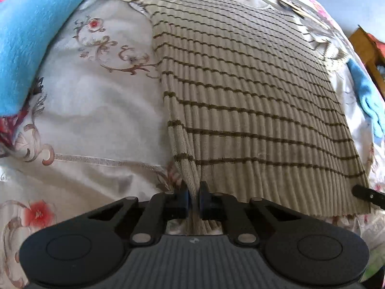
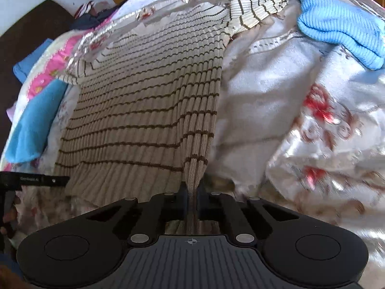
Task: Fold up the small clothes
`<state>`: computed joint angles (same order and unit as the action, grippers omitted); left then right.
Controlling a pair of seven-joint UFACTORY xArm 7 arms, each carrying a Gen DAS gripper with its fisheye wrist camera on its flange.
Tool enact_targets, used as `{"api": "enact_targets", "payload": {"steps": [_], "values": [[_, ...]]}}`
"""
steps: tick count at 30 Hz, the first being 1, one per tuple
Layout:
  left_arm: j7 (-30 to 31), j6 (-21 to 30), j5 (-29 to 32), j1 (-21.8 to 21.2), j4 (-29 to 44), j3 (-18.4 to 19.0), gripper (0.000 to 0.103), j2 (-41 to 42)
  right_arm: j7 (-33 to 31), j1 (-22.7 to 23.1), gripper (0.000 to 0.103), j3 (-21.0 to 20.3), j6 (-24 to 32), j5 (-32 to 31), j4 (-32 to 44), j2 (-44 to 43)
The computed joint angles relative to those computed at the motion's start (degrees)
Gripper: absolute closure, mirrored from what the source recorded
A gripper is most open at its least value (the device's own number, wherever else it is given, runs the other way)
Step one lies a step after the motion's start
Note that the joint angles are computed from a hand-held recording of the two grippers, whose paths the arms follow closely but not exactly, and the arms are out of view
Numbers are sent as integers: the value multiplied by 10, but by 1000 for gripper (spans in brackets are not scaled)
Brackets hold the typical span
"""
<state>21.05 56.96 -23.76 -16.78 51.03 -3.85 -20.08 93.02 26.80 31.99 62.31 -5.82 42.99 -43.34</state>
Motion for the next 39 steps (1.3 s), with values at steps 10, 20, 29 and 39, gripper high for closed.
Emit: {"api": "enact_targets", "payload": {"steps": [10, 20, 29, 39], "values": [[19, 53, 33, 10, 8, 1, 84, -31, -5, 7, 88, -15, 33, 21, 30, 22], [70, -42, -2, -27, 26, -7, 83, -39, -43, -73, 87, -26, 88, -89, 39, -18], [88, -134, -82, -85, 100, -41, 81, 87, -28, -257, 76, -111, -107, -236, -87, -45], [74, -224, -86, -116, 216, -109, 81, 257, 142, -529, 77, -110, -368, -360, -147, 26]]}}
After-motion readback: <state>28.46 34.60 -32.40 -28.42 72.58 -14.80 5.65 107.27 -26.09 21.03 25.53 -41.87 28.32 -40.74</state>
